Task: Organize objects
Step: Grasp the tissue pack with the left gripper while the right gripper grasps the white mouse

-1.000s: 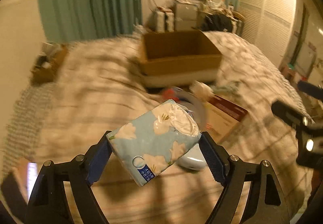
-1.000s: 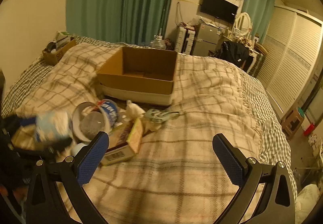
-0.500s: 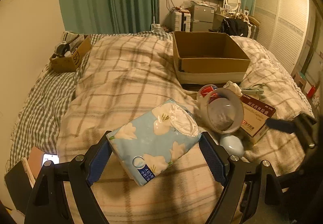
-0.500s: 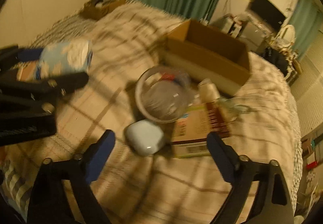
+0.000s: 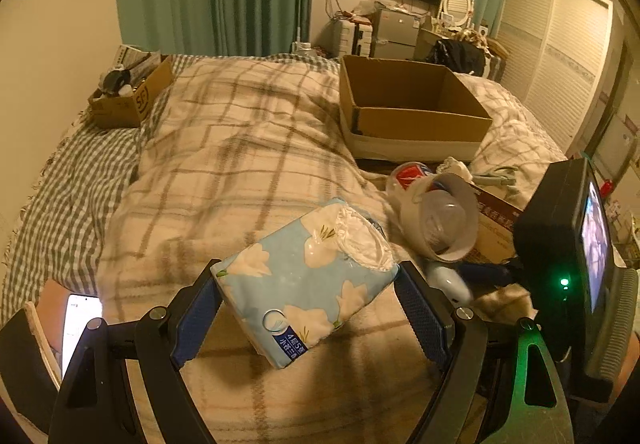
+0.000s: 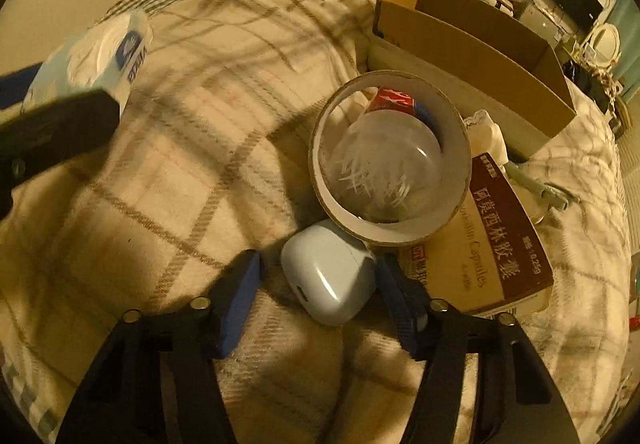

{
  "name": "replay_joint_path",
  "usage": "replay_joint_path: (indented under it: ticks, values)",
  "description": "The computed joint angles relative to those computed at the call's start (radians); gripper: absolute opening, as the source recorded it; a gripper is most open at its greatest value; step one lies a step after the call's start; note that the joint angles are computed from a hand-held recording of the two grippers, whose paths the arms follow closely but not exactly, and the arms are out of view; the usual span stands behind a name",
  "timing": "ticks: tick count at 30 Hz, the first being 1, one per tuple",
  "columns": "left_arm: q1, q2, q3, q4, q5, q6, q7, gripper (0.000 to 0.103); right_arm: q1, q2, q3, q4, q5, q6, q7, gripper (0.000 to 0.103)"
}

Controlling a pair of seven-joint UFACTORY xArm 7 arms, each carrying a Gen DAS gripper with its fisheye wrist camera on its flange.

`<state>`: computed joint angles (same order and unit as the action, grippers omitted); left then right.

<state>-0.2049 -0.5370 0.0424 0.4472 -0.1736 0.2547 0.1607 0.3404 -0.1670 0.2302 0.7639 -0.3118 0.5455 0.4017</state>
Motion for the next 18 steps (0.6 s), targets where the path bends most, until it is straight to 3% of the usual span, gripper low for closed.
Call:
replay_joint_path:
  ticks: [8, 18]
  values:
    - [-0.014, -0.031, -0.02, -0.011, 0.008, 0.012, -0.014, 0.086, -0.008, -0.102, 0.02, -0.048, -0.043, -0.005, 0.045, 0.024]
    - [-0.054, -0.069, -0.017, 0.0, -0.002, 0.016, -0.039, 0.086, -0.051, -0.265, 0.03, -0.088, -0.006, -0.063, 0.019, 0.023]
